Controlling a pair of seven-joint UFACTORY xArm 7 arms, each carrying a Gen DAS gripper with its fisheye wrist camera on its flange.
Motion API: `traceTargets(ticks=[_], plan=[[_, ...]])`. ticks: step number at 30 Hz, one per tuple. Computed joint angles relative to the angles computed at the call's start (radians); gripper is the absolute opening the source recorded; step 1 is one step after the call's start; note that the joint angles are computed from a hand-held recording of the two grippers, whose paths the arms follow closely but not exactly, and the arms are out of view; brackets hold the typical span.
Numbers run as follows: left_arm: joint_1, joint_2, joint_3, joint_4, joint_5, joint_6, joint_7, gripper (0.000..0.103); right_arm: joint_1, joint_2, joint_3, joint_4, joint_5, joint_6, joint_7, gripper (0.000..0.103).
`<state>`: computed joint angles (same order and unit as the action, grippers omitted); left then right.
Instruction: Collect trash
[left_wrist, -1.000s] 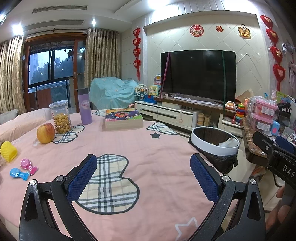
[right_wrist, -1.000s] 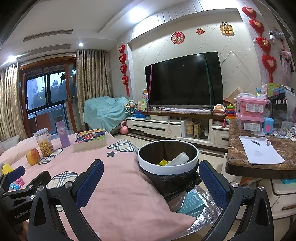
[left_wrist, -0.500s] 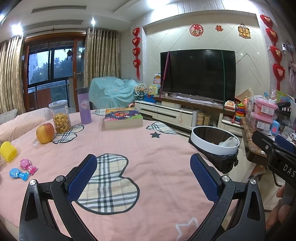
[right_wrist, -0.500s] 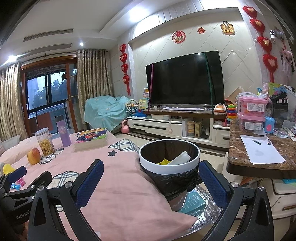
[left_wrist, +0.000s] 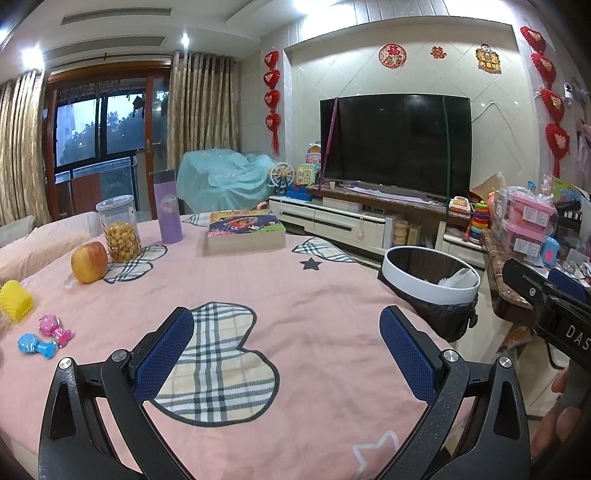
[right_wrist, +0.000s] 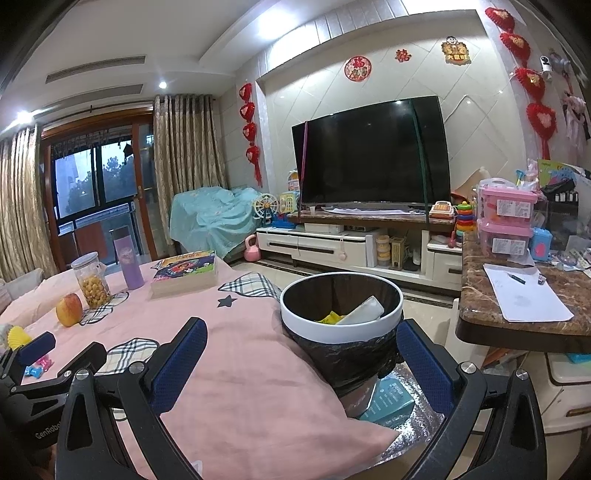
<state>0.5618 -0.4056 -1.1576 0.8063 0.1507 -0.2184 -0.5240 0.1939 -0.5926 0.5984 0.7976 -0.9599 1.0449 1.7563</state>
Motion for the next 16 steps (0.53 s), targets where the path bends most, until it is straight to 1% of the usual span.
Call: traceTargets(ticks=[7, 16], plan=[[0.034, 0.016, -0.032, 0.018, 0.012, 0.010, 0.002, 0.103, 0.000, -0.003, -0.016, -0.010, 0.005, -0.021, -0.001, 0.103], [0.045, 0.045, -0.044, 0.029, 0.027, 0.017, 0.003, 0.103, -0.007, 0.000, -0.029, -0.018, 0.014, -0.048, -0.006, 0.103]])
